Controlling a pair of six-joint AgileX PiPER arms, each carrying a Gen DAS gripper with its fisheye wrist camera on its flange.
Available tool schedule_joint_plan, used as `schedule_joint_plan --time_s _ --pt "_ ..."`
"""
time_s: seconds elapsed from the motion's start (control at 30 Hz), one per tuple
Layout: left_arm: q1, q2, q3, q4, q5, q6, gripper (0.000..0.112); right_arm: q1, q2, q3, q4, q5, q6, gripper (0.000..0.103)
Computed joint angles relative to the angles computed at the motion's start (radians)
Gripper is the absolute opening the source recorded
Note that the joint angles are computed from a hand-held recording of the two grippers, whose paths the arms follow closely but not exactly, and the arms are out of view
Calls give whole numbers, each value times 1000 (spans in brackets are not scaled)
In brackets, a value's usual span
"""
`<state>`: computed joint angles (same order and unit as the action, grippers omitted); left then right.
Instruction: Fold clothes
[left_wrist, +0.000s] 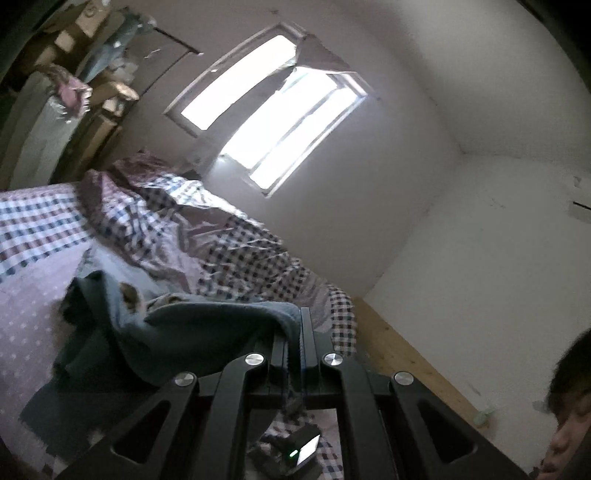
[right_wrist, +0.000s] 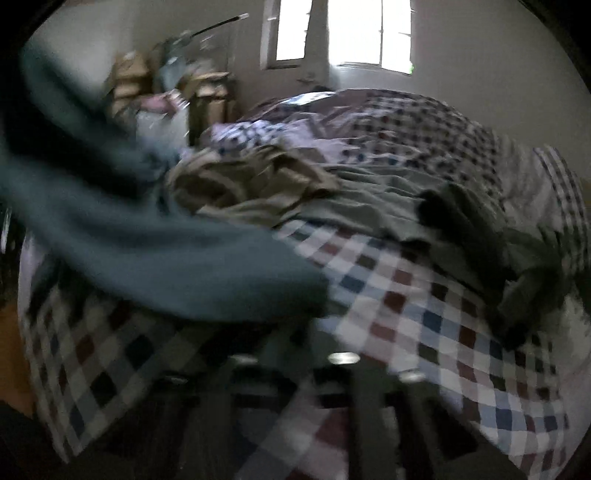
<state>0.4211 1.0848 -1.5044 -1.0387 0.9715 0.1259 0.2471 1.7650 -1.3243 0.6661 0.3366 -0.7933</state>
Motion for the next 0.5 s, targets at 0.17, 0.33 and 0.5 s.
schedule_joint_plan --time_s 0.17,0.33,0.5 --pt "84 -55 101 -16 65 -12 2 -181 -49 -36 216 113 -135 0" --pt "99 -116 160 22 117 -10 2 -393 41 -166 386 522 -98 5" --pt "304 -156 145 -33 205 33 2 -402 175 -288 381 759 46 45"
